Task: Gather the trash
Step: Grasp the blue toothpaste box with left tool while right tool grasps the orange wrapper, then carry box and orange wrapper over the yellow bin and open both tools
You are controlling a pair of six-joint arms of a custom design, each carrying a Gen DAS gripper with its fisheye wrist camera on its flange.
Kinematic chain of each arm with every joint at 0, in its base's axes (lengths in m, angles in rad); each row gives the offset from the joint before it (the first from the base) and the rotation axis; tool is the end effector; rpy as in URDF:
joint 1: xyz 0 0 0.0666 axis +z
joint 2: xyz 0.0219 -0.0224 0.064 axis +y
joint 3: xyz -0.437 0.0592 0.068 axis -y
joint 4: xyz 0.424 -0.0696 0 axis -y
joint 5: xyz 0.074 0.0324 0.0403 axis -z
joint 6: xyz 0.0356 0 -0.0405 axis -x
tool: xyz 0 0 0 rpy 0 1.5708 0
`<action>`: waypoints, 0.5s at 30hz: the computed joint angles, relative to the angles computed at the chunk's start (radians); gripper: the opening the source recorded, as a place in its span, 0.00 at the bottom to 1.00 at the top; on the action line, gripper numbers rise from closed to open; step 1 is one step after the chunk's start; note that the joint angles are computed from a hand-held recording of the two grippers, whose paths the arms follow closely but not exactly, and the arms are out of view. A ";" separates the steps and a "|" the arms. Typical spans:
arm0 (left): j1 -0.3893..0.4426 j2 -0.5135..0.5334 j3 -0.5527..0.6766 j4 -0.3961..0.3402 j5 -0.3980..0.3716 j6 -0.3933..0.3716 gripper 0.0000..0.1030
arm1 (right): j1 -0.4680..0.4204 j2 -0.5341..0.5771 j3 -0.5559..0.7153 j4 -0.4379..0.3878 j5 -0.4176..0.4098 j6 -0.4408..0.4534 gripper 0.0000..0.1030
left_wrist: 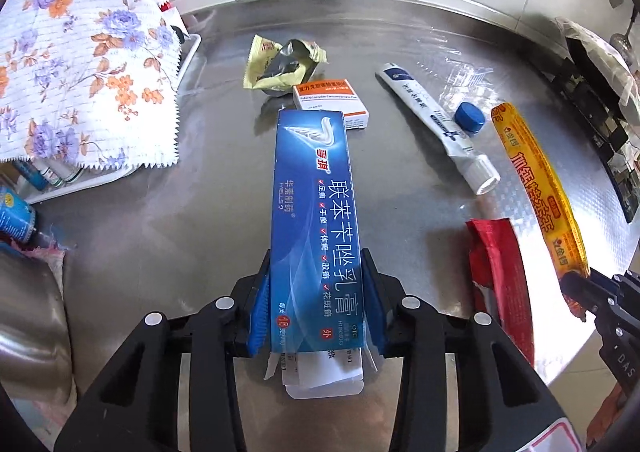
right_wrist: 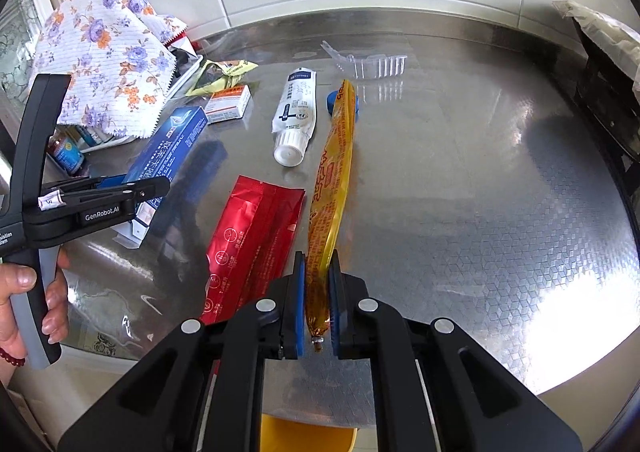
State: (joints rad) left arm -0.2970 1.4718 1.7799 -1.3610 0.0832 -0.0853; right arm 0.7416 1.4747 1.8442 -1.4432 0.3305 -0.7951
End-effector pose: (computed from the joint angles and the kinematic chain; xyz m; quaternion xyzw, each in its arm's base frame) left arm 0.4814 -0.1508 0.6055 0.1940 0.9462 -0.0670 0.2502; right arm 0.3725 0.3250 0.6305 0.0660 0.9546 0.0540 0.2853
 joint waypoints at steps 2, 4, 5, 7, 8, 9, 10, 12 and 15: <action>-0.004 -0.009 -0.002 0.003 -0.011 0.006 0.38 | 0.002 -0.013 -0.009 0.010 -0.001 0.007 0.10; -0.012 -0.029 -0.015 0.007 -0.021 0.022 0.38 | 0.003 -0.028 -0.018 0.022 -0.003 0.015 0.10; -0.015 -0.040 -0.022 0.010 -0.029 0.029 0.38 | 0.005 -0.036 -0.023 0.027 -0.004 0.018 0.10; -0.021 -0.062 -0.036 0.009 -0.038 0.042 0.38 | 0.008 -0.055 -0.036 0.037 -0.005 0.029 0.10; -0.023 -0.074 -0.045 0.012 -0.046 0.048 0.38 | 0.011 -0.066 -0.044 0.042 -0.007 0.034 0.10; -0.027 -0.088 -0.056 0.014 -0.055 0.053 0.38 | 0.014 -0.076 -0.052 0.046 -0.008 0.039 0.10; -0.029 -0.105 -0.068 0.013 -0.060 0.062 0.38 | 0.018 -0.084 -0.058 0.049 -0.011 0.042 0.10; -0.031 -0.141 -0.094 0.011 -0.065 0.078 0.38 | 0.028 -0.100 -0.070 0.052 -0.013 0.057 0.10; -0.034 -0.179 -0.116 0.001 -0.071 0.090 0.38 | 0.051 -0.120 -0.081 0.044 -0.008 0.060 0.10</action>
